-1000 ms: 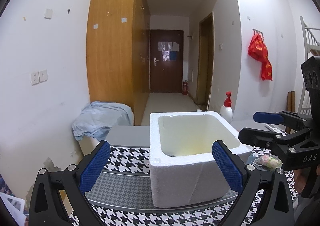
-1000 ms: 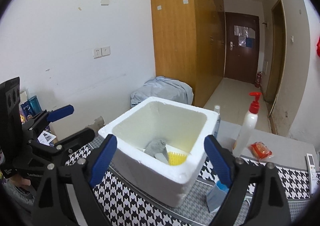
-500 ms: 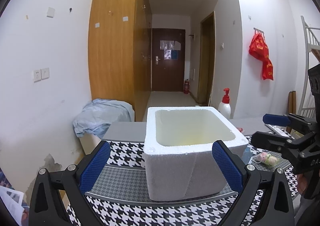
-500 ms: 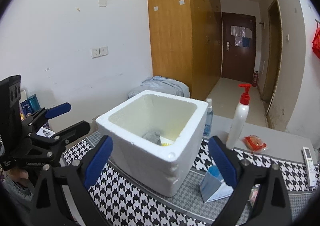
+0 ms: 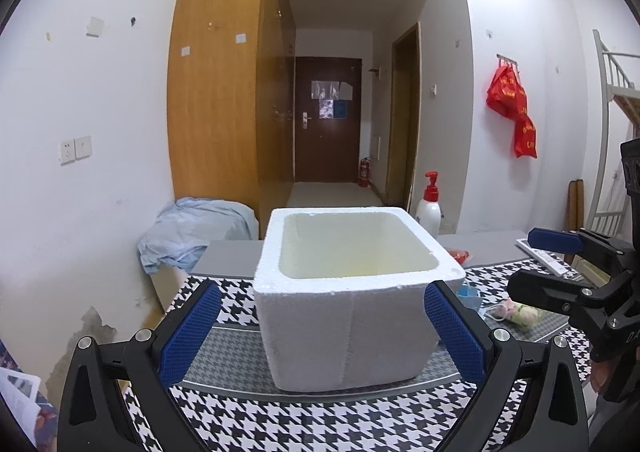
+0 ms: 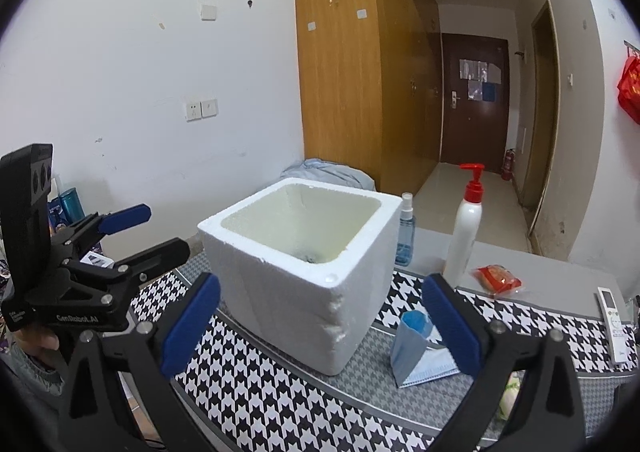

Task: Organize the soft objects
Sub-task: 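Withdraw both open grippers from the foam box back toward the mat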

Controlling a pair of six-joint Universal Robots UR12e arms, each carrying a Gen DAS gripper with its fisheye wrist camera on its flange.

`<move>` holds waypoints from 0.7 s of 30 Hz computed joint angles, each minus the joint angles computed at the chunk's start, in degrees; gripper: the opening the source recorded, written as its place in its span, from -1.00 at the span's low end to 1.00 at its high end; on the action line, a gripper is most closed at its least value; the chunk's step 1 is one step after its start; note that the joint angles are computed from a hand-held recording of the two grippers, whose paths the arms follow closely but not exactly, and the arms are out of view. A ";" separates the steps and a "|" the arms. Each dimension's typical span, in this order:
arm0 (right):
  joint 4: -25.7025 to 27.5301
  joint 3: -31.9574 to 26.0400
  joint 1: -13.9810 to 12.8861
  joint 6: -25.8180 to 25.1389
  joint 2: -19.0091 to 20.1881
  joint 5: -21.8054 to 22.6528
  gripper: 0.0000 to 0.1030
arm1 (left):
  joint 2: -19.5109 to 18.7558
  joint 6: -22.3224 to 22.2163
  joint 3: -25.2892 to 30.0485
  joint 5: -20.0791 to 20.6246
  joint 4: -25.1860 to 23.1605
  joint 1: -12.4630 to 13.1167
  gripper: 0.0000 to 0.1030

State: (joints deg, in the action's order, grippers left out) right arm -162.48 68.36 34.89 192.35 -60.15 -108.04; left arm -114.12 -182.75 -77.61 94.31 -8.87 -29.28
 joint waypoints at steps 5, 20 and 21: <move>-1.28 2.19 -0.40 0.13 -1.07 1.43 0.98 | 0.07 -0.37 -0.36 -0.89 0.76 -0.29 0.98; -2.14 6.27 -0.32 2.24 -2.61 -0.02 0.98 | -0.15 -0.24 -1.69 -3.17 1.76 -1.00 0.98; -2.30 6.59 -0.32 2.51 -2.73 -0.23 0.98 | -0.17 -0.33 -1.75 -3.35 1.48 -1.00 0.98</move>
State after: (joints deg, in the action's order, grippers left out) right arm -164.78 74.96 34.57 194.85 -62.88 -108.27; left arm -114.29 -183.08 -79.36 90.96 -7.39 -30.28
